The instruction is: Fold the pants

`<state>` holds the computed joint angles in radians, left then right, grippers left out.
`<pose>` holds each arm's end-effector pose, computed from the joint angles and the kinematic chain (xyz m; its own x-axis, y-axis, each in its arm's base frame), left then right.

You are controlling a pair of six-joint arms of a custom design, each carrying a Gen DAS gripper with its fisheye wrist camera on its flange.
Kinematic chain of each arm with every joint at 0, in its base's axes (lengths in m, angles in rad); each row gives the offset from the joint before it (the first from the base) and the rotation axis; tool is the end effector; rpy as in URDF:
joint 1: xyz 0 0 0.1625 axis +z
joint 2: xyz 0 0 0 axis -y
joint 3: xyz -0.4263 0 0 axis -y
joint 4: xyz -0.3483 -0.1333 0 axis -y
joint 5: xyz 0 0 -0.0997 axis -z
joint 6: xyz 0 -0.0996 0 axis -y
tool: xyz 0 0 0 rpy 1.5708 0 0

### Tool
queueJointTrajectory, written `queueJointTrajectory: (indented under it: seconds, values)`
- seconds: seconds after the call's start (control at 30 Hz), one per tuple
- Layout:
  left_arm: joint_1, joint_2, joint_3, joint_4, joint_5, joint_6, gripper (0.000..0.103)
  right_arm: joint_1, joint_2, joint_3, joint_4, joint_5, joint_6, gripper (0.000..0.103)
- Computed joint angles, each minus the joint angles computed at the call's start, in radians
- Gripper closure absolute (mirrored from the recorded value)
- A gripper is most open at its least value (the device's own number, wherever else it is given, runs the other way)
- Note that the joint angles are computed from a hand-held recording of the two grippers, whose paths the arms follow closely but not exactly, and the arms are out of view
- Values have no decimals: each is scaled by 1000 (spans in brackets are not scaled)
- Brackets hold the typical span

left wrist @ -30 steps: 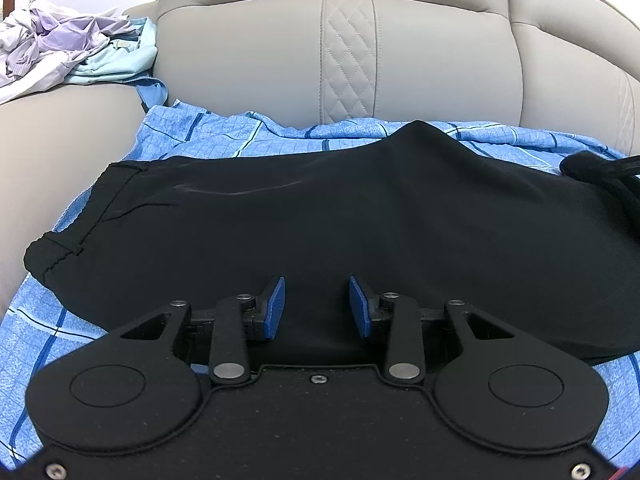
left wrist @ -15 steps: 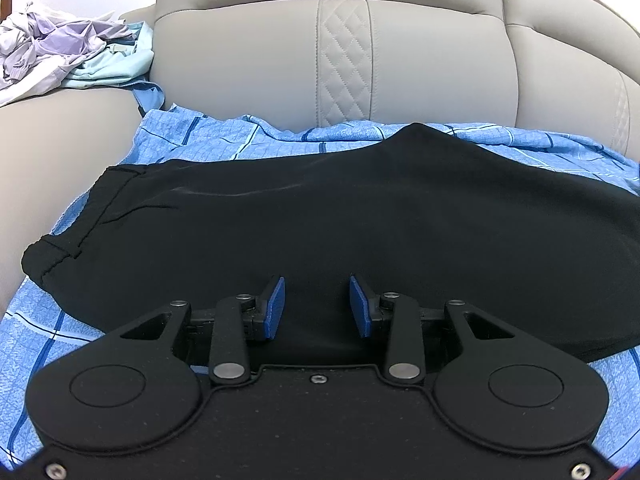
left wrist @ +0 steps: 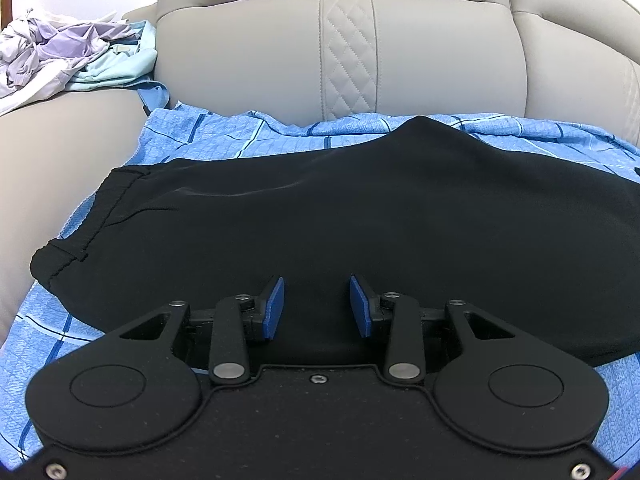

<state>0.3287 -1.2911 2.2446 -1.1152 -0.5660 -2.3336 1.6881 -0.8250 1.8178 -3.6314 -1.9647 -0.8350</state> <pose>-0.1973 -0.2970 0.1812 -0.5353 -0.5741 -0.6196 0.3395 0.5254 -0.7802 0.1656 -0.5929 0.2269 -0.6001 -0.2033 0.7737 -0.7469 0.4888 -0.4509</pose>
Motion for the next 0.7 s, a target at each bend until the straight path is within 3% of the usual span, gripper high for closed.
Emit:
queueJointTrajectory:
  seconds: [0.07,0.13,0.17,0.2,0.23,0.27,0.47,0.63,0.7]
  values:
    - [0,-2,1,-2,0,2,67,39,101,-138,77,-111,70,8]
    - [-1,-7,4,-8,1,5,67,44,190,-258,97,-216,110,12]
    - [-3,-9,7,-11,2,6,67,38,180,-260,118,-206,186,32]
    - [-4,-10,11,-12,3,6,67,33,170,-256,107,-205,225,76]
    - [-6,-12,14,-13,5,6,67,37,174,-277,101,-233,221,94]
    - [-8,-12,17,-13,5,4,67,30,154,-269,101,-218,234,101]
    - [-17,-20,32,-19,7,1,67,-65,-78,-64,-62,-76,335,101]
    - [-13,-27,29,-23,9,15,67,-175,-266,86,-61,-22,476,99]
    - [-9,-30,25,-26,7,22,67,-219,-298,111,-10,-22,506,92]
